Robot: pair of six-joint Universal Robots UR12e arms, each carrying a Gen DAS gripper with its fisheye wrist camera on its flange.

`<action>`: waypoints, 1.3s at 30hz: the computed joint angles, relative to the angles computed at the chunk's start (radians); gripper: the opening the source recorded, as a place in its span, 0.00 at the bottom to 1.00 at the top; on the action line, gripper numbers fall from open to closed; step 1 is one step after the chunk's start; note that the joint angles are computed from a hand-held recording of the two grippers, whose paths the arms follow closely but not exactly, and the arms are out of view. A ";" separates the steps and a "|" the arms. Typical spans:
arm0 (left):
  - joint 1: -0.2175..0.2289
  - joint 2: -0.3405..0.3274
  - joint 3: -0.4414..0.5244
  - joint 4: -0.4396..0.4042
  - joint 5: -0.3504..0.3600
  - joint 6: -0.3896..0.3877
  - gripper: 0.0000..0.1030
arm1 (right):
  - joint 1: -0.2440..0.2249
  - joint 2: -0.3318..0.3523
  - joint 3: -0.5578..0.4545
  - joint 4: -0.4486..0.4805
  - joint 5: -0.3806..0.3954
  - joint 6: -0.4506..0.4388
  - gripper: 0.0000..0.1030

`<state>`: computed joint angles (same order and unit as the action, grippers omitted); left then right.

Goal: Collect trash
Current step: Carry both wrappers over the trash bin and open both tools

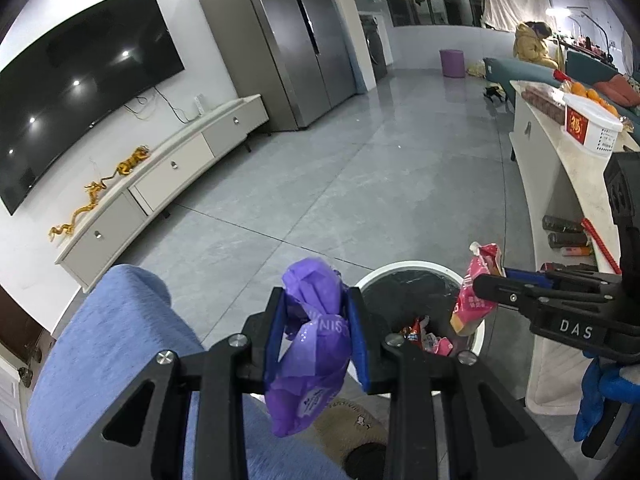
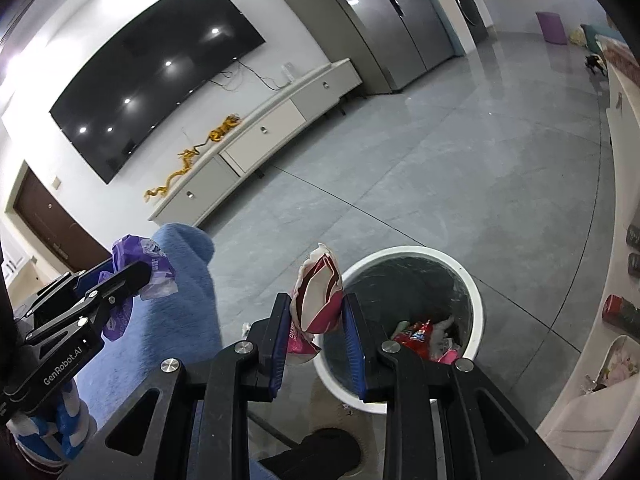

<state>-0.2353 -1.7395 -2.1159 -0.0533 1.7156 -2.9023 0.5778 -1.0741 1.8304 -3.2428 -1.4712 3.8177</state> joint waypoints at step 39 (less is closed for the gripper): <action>-0.028 -0.161 0.137 -0.139 0.006 -0.070 0.30 | -0.037 0.071 -0.061 0.123 0.020 0.022 0.25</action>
